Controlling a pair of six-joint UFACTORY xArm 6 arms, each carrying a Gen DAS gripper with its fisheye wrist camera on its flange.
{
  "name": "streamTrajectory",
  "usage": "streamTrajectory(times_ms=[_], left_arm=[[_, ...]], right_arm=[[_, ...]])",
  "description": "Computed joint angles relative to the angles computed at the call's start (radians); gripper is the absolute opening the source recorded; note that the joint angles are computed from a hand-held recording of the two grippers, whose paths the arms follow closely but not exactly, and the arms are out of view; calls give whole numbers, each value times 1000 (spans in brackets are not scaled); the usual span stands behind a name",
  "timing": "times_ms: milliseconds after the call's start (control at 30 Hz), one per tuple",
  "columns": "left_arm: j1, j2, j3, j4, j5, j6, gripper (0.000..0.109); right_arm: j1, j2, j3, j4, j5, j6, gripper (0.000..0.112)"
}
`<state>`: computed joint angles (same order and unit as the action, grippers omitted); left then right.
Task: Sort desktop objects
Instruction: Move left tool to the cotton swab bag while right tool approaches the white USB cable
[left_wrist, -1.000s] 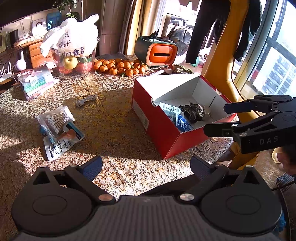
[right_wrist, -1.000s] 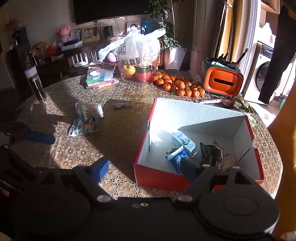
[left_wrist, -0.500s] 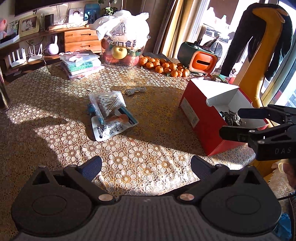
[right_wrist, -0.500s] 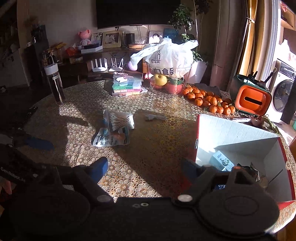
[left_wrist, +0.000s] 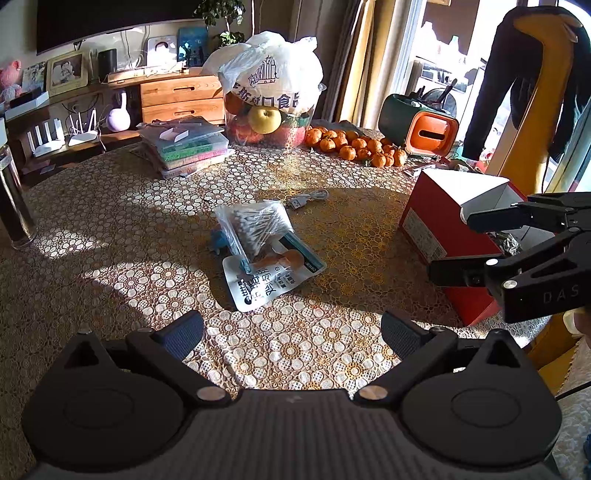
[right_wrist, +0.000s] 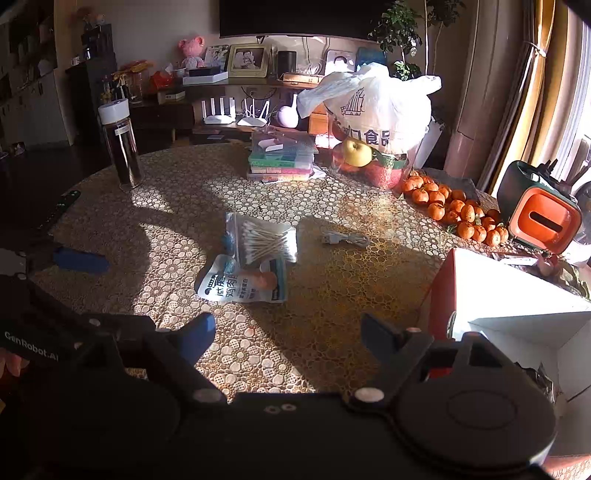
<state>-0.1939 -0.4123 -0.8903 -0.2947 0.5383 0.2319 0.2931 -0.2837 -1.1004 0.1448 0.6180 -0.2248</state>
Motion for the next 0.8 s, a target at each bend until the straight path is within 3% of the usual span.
streamTrajectory(times_ms=[400,800], left_arm=[[22,173,-80,-114,-86,95,103],[34,402,-284,-140,-120,167,103]], right_arm=[[-2,199,-135,1,-55,-2,86],[-31,471,-396,-70,-44,104,85]])
